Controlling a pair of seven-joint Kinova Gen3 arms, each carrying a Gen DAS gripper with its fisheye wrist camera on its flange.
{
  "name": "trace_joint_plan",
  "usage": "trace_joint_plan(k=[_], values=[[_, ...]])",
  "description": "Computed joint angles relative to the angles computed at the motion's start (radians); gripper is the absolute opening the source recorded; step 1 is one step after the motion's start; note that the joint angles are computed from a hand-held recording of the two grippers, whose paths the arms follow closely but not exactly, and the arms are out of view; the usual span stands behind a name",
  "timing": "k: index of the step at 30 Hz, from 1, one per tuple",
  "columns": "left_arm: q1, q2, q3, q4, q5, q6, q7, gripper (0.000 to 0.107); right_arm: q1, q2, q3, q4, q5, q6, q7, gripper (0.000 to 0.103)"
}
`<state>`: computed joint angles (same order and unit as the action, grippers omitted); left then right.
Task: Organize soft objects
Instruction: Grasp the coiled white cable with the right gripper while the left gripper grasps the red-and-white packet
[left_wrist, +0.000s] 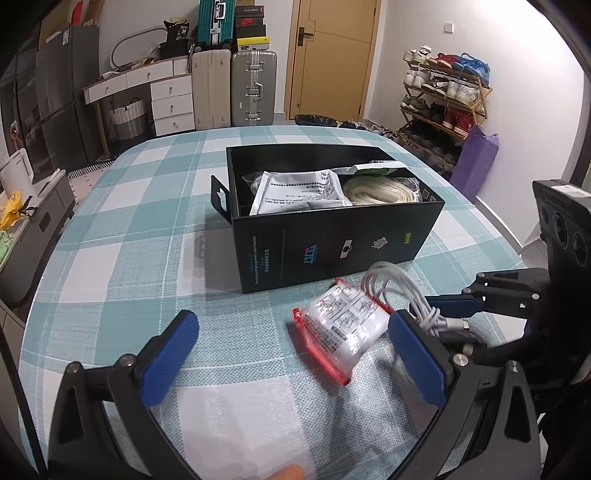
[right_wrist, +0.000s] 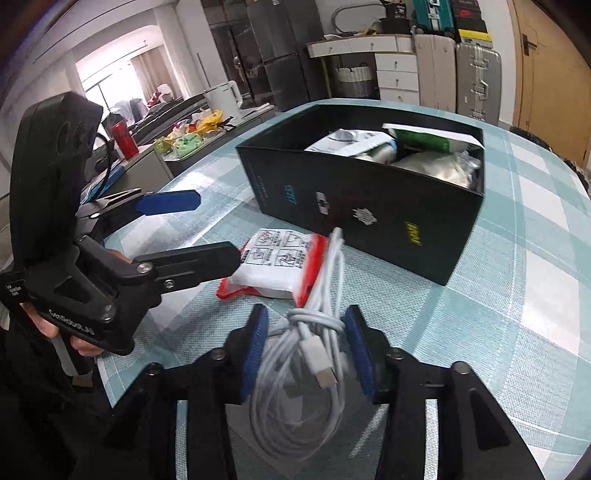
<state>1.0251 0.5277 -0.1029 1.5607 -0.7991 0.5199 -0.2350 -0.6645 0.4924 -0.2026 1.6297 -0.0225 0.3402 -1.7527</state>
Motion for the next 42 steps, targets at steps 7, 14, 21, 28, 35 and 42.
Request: trace_joint_plan(k=[7, 14, 21, 28, 35, 42], values=[[-0.012, -0.004, 0.008, 0.004, 0.006, -0.001, -0.008, 0.103, -0.023, -0.039, 0.041, 0.047, 0.021, -0.045, -0.037, 0.030], [-0.039, 0.021, 0.042, -0.034, 0.059, 0.024, -0.084, 0.103, -0.034, -0.079, 0.077, 0.092, 0.048, -0.083, -0.092, 0.030], [-0.055, 0.060, 0.066, -0.100, 0.138, 0.058, -0.185, 0.103, -0.010, -0.097, 0.066, 0.112, 0.058, -0.096, -0.108, 0.030], [-0.063, 0.103, 0.085, -0.181, 0.222, 0.116, -0.296, 0.103, -0.003, -0.099, 0.062, 0.119, 0.061, -0.098, -0.114, 0.030], [-0.064, 0.121, 0.072, -0.217, 0.273, 0.140, -0.323, 0.086, 0.010, -0.100, 0.054, 0.125, 0.056, -0.101, -0.111, 0.030], [-0.045, 0.086, 0.041, -0.147, 0.258, 0.053, -0.310, 0.065, -0.001, -0.104, 0.065, 0.130, 0.063, -0.108, -0.116, 0.030]])
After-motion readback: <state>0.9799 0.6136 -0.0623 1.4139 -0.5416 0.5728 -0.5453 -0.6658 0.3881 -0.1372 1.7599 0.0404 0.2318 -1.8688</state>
